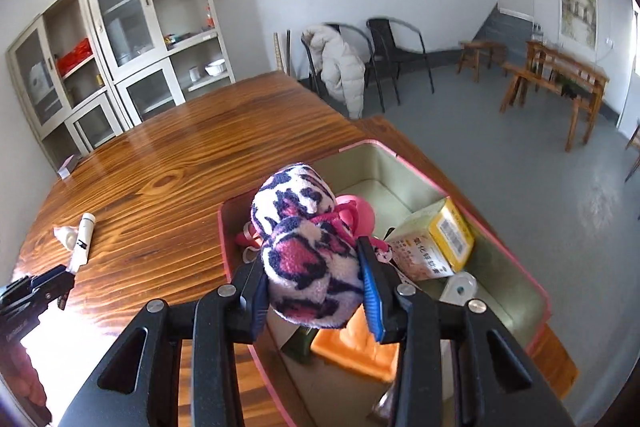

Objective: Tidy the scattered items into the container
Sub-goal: 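Grasp the leopard-print pouch with the right gripper while the left gripper holds the lighter, then lower the pouch into the pink tin and open the right gripper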

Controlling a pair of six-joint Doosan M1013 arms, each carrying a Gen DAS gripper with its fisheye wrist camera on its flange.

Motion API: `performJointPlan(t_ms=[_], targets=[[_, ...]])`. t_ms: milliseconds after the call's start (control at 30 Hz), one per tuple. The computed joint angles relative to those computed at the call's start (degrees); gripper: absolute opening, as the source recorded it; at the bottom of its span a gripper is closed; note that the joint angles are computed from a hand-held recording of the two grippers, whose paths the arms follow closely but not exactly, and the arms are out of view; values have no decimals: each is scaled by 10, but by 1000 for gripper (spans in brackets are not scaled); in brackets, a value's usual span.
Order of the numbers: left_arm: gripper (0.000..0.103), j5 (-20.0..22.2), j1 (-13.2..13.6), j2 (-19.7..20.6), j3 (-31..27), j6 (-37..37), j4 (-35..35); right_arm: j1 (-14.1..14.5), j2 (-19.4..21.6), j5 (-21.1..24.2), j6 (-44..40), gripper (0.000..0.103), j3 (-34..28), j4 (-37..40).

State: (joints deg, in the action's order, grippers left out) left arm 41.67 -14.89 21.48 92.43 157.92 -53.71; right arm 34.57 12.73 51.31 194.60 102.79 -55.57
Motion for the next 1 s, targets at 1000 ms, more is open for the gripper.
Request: performJointPlan(t_ms=[1000], targets=[[24,-8,-5,-3,8,-16,-8,-23,35,35,-87,53,-59,13]])
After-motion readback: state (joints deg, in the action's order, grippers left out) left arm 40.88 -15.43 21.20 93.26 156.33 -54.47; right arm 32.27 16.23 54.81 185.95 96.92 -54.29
